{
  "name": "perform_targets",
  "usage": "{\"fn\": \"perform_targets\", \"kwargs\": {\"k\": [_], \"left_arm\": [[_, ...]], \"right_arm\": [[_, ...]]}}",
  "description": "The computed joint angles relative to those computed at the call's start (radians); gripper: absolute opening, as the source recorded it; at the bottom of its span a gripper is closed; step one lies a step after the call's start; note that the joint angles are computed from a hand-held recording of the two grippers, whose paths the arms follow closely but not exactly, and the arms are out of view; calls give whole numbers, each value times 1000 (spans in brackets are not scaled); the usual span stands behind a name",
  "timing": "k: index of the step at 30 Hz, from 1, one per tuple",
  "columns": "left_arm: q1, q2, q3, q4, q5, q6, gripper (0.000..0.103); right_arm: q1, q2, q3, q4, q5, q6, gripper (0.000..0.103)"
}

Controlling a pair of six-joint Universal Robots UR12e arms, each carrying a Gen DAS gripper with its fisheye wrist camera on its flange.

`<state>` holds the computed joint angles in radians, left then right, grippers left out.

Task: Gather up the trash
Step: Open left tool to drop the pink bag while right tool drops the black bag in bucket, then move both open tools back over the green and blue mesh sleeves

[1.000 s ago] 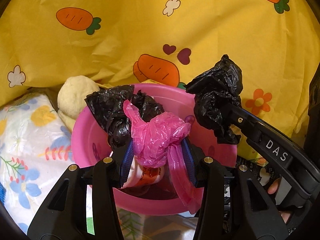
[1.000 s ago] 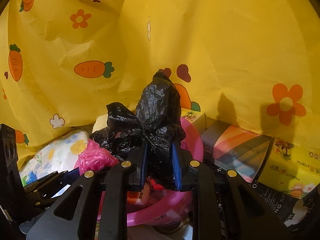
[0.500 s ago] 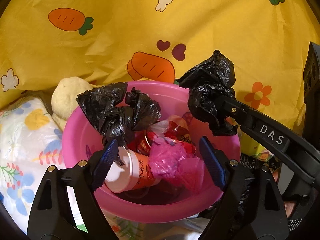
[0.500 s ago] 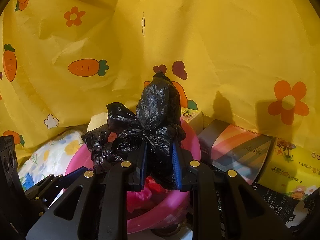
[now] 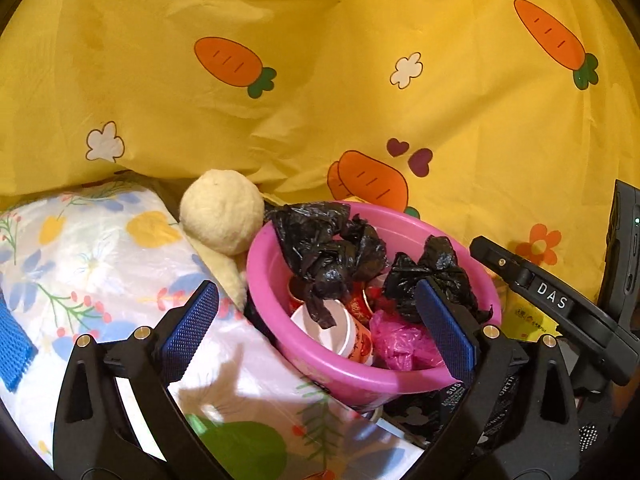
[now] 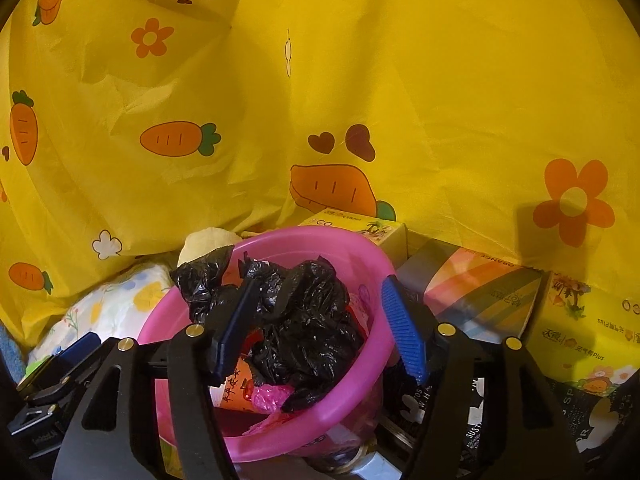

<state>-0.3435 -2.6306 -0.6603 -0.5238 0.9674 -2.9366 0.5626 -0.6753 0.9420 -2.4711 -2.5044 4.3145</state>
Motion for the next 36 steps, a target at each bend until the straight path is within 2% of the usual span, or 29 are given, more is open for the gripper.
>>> {"fn": "perform_targets", "kwargs": {"k": [12, 27, 36], "left_arm": [[17, 74, -142, 103, 59, 5, 97], [39, 164, -320, 274, 191, 10, 97], [62, 210, -410, 341, 210, -19, 97]], "right_arm": [[30, 36, -67, 40, -57, -49, 87], [73, 106, -185, 36, -70, -150, 87], [98, 157, -273, 19, -53, -225, 87]]}}
